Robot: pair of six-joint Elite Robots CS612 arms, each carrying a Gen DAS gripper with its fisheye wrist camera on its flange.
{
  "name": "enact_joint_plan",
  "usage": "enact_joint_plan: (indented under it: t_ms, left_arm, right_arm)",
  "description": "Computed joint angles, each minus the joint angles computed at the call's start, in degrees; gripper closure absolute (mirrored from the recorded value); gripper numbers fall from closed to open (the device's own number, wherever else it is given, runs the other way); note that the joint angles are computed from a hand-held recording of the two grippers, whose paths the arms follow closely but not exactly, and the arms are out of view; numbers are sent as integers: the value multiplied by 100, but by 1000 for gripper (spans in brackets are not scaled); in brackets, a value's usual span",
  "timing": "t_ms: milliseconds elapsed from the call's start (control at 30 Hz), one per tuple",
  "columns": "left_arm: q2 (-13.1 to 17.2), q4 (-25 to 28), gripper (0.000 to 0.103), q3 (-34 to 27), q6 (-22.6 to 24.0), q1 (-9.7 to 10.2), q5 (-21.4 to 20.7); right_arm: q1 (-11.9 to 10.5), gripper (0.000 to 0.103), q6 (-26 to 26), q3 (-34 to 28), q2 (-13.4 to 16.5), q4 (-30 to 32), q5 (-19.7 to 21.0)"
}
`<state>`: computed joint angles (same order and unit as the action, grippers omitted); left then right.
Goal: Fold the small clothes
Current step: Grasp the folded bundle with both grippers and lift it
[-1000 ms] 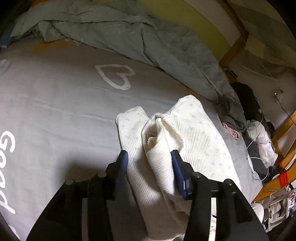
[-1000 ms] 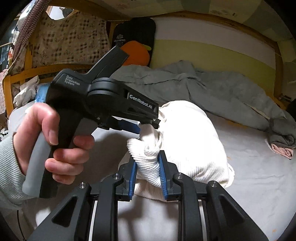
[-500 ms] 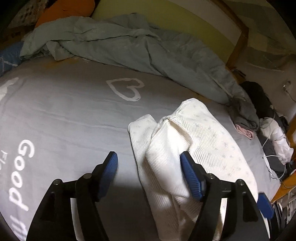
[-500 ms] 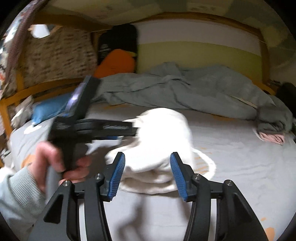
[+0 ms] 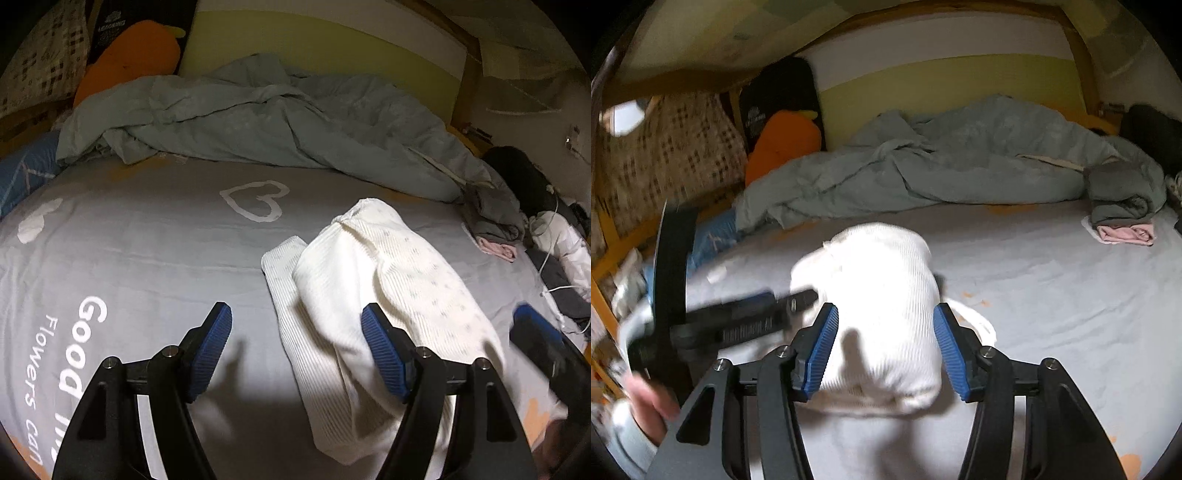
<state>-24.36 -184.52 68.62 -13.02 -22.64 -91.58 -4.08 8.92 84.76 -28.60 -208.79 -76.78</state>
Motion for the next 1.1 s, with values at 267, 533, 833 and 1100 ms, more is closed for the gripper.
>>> enact_joint_plan:
  t_ms: [267, 533, 833, 1100]
  left_arm:
    - [31, -962, 29, 148, -764, 284, -1974]
    - [368, 46, 25, -377, -1333, 312, -2273]
    - [922, -136, 19, -1086, -2409, 499, -3781]
    - [728, -249, 58, -891, -1697, 417, -3325]
  right_arm:
    - [-62, 43, -63, -389, 128, 1068, 243]
    - [-96, 32, -96, -395, 220, 781, 441]
    - [-557, 30, 1926, -825, 468, 997, 1742]
    - [-561, 54, 1842, -1573, 806, 2093, 2534]
